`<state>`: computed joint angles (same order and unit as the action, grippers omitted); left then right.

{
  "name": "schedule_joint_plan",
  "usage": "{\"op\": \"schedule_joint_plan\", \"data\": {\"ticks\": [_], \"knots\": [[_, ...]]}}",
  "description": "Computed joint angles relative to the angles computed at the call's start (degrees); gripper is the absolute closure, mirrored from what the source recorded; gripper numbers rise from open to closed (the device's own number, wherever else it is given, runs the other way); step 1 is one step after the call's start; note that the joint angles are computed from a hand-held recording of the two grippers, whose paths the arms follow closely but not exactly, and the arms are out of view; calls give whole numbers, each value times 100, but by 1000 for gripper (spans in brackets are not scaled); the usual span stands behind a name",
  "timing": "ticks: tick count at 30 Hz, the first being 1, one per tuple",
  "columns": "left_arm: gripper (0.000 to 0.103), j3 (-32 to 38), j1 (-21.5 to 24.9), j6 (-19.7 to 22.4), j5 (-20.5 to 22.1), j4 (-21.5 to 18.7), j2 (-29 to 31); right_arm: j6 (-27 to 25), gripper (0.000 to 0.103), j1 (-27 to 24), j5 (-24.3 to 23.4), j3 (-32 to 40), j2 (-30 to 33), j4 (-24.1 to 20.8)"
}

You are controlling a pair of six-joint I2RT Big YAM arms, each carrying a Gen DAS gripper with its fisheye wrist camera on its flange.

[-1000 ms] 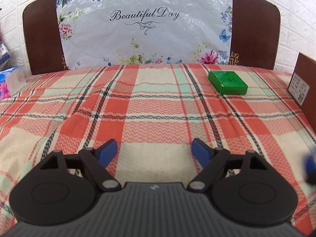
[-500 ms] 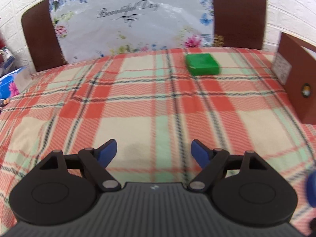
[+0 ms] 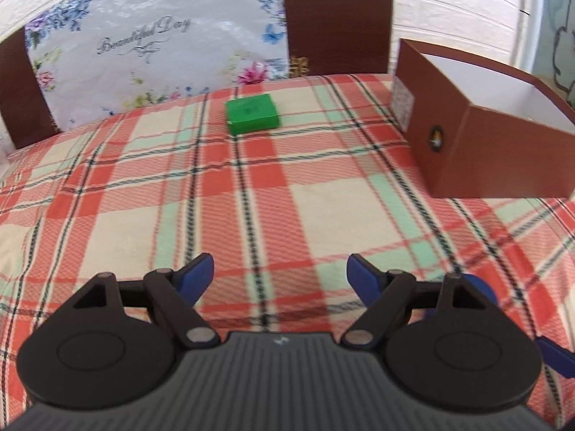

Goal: Organize objects
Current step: 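Move the right tool to the blue tape roll and grasp it, then carry the blue tape roll into the brown box and release it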

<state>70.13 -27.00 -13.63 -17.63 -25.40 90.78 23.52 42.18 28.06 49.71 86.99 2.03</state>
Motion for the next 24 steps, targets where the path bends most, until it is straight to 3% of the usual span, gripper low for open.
{"op": "schedule_joint_plan", "data": {"ticks": [1, 3, 5, 8, 14, 19, 21, 23, 24], "knots": [[22, 23, -8, -38, 70, -59, -6, -9, 45, 4, 19, 1, 6, 21], [36, 65, -4, -151, 358, -221, -55, -41, 45, -15, 10, -21, 6, 91], [41, 89, -1, -272, 762, -380, -110, -70, 46, -29, 3, -33, 18, 164], [41, 87, -46, -355, 1274, -483, -177, -178, 47, -42, 19, -16, 61, 242], [41, 267, -157, -300, 1722, -639, -39, -467, 47, -41, -19, 153, 228, 260], [46, 527, -188, -304, 1614, -1049, 243, -790, 47, -117, -183, 338, 368, 266], [51, 529, -196, -395, 1661, -1030, 333, -788, 46, -169, -341, 499, 467, 113], [61, 473, -344, -123, 1369, -889, 355, -894, 45, -180, -416, 627, 573, 85], [72, 464, -392, -48, 1337, -848, 367, -993, 49, -173, -428, 666, 620, 108]]}}
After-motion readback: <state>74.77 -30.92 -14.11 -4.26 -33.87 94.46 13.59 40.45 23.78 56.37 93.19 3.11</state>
